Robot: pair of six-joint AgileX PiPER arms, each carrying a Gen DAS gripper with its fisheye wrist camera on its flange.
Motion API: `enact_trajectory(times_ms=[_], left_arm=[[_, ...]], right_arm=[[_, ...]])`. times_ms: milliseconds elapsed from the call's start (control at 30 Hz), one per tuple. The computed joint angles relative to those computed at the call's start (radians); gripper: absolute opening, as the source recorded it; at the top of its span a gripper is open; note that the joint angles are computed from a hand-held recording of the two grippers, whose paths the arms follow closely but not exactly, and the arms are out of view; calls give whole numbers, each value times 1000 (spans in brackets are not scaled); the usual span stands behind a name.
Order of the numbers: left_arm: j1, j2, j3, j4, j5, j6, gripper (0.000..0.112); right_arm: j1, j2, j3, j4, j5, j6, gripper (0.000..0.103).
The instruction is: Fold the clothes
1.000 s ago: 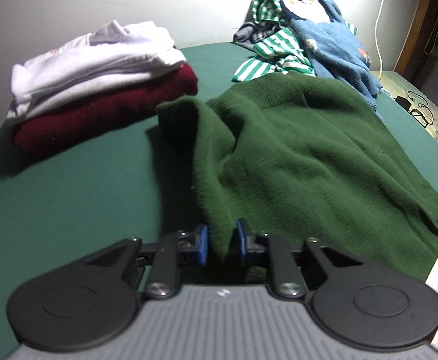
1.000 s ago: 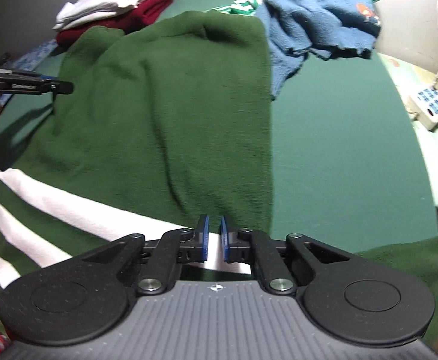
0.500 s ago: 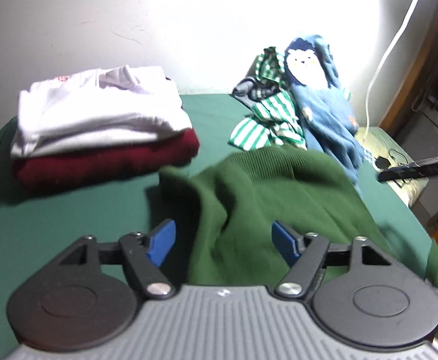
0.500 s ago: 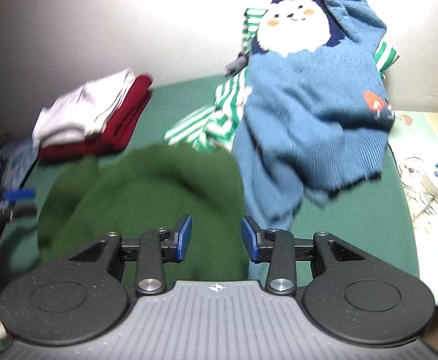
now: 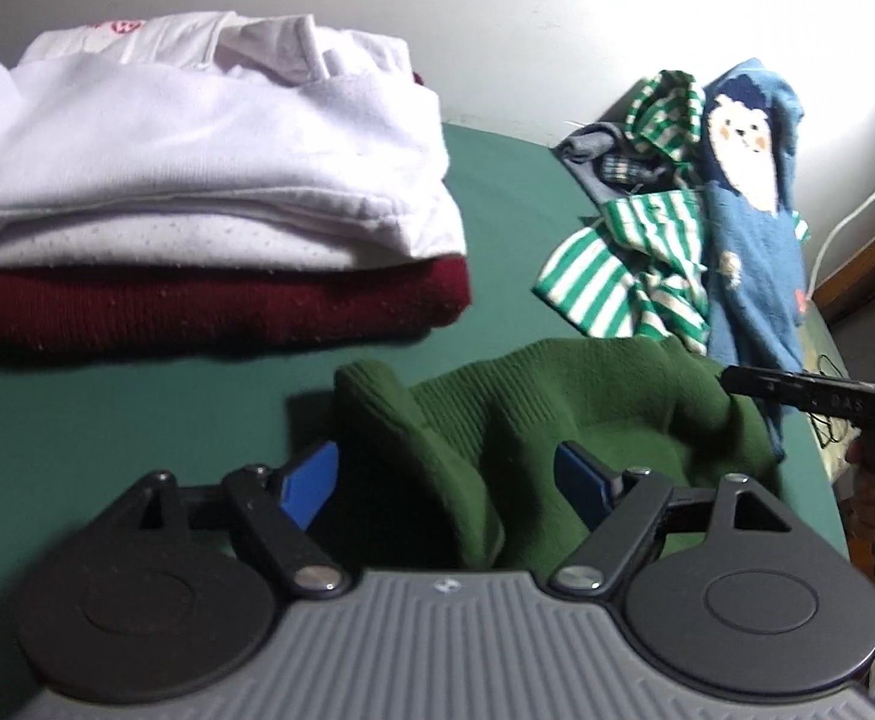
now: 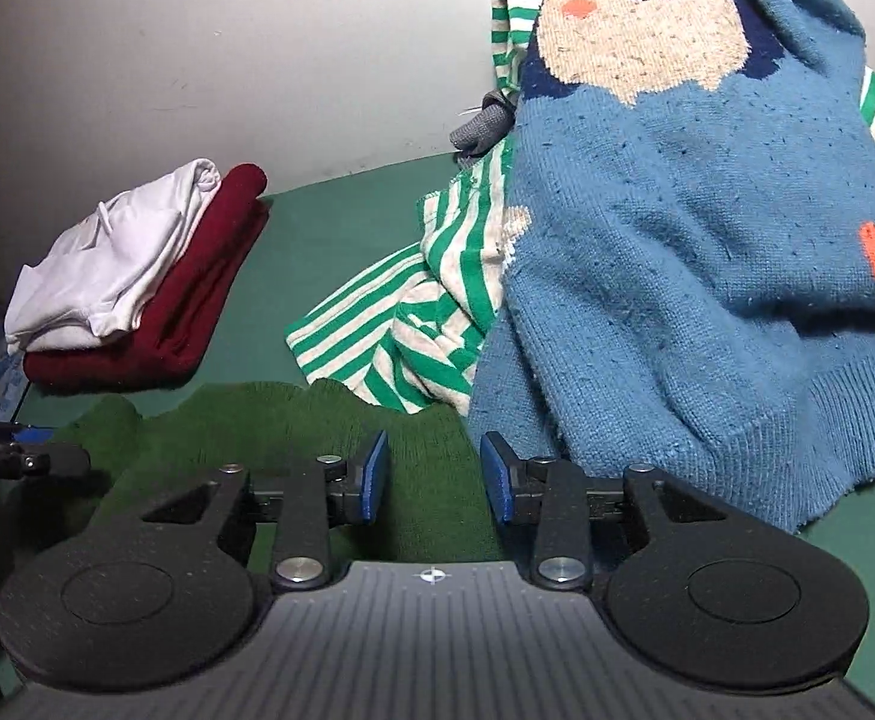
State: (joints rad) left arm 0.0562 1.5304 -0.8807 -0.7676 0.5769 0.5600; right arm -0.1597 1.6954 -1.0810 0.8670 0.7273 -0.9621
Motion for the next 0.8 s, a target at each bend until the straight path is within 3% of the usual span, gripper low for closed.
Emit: enact_trajectory(times_ms=[167, 300, 367, 467, 500, 533, 567, 600, 667, 800], left_arm=[[27, 33, -8, -100, 10, 93, 70], [50, 57, 16, -137, 17, 157, 60], [66, 51, 46, -196, -4, 236, 56], [76, 56, 51, -225, -13, 263, 53], [73, 56, 51, -224, -22, 260, 42], [62, 53, 55, -213, -41, 254, 35], [49, 51, 59, -196, -58, 245, 10], [39, 46, 67, -191, -73, 247, 1], [19, 27, 86, -188, -104, 255, 0], [-50, -57, 123, -93, -214, 171, 0]], right_arm=[[-25, 17, 3, 78, 60, -70, 30], [-50, 31, -7, 102, 102, -57, 32], [-46, 39, -6, 105, 71, -23, 39], [-32, 63, -17, 98, 56, -4, 40], [-23, 68, -18, 96, 45, 3, 40], [-13, 69, -15, 93, 31, 13, 36], [-3, 70, -12, 90, 18, 22, 26], [0, 67, -7, 96, 19, 12, 22], [5, 60, 1, 109, 20, -10, 13], [-12, -36, 68, 231, -18, -169, 12]])
